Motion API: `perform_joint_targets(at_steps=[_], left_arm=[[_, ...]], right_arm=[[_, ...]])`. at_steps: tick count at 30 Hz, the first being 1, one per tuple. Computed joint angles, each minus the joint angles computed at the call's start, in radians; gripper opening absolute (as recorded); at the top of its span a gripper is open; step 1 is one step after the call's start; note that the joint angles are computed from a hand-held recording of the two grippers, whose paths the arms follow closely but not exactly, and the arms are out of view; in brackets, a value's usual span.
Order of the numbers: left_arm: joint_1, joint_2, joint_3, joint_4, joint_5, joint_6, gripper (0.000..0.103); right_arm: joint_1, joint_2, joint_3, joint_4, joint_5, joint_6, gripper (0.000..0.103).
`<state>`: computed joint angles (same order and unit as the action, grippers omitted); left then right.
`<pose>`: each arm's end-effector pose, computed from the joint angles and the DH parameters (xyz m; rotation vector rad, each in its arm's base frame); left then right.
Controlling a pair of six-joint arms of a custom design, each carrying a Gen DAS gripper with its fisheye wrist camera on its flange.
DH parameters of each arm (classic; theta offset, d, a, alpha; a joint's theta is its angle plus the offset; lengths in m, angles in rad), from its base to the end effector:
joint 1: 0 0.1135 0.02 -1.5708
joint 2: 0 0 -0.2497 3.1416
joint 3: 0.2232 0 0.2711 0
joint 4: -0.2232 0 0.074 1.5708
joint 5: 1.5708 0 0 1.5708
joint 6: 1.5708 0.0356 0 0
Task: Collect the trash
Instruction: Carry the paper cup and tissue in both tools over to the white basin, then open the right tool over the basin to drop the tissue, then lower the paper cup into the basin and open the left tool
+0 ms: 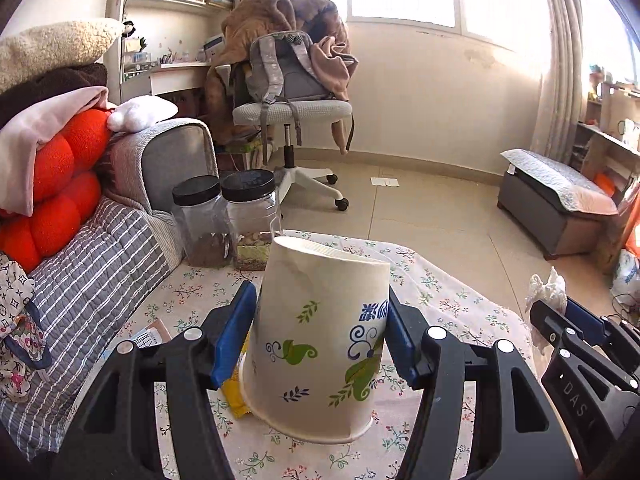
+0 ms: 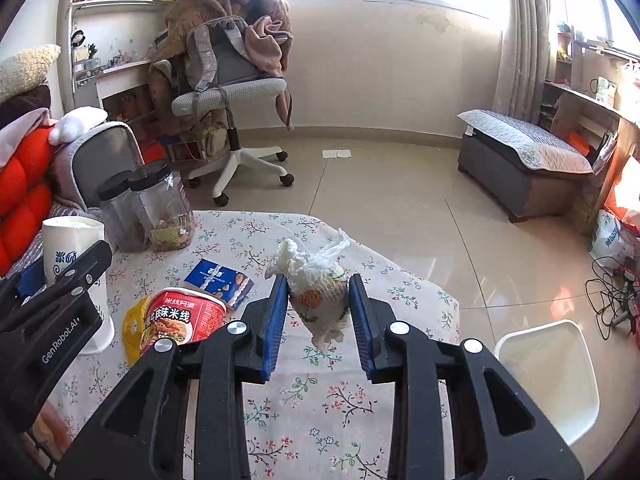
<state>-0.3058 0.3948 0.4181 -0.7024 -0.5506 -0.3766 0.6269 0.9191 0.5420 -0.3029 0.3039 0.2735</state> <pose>0.1330 -0.0225 0.2102 -0.3619 2.1133 0.2258 0.1847 0.1207 0.2026 -0.2297 2.2067 0.1546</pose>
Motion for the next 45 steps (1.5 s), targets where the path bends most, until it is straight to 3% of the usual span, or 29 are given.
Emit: perform_joint_targets(at_steps=[8, 16, 21, 28, 30, 32, 36, 38, 45], left_arm=[[-0.274, 0.178, 0.061, 0.015, -0.149, -0.139, 0.060], [-0.444, 0.390, 0.122, 0.079, -0.215, -0.222, 0.060], [-0.525, 0.530, 0.177, 0.130, -0.233, -0.249, 0.060], [-0.602, 0.706, 0.271, 0.199, -0.213, -0.252, 0.060], [-0.625, 0.765, 0.309, 0.224, -0.197, -0.253, 0.060], [-0.641, 0.821, 0.347, 0.254, -0.173, -0.239, 0.060], [-0.666, 0.931, 0.426, 0.312, -0.111, -0.224, 0.060], [-0.667, 0.984, 0.468, 0.332, -0.071, -0.222, 0.060], [-0.682, 1.183, 0.636, 0.378, 0.046, -0.203, 0.060]], right_arm=[[-0.198, -0.165, -0.076, -0.046, -0.086, -0.068, 0.030], [-0.547, -0.243, -0.115, -0.083, -0.259, -0.179, 0.030], [-0.791, -0.183, -0.111, -0.059, -0.350, -0.256, 0.030], [-1.041, -0.005, -0.077, 0.011, -0.388, -0.323, 0.032], [-1.090, 0.034, -0.062, 0.015, -0.398, -0.330, 0.040], [-1.126, 0.050, -0.052, 0.015, -0.398, -0.327, 0.062], [-1.219, 0.050, -0.042, 0.024, -0.421, -0.335, 0.074], [-1.267, 0.048, -0.042, 0.043, -0.410, -0.332, 0.092], [-1.409, 0.054, -0.046, 0.126, -0.378, -0.326, 0.096]])
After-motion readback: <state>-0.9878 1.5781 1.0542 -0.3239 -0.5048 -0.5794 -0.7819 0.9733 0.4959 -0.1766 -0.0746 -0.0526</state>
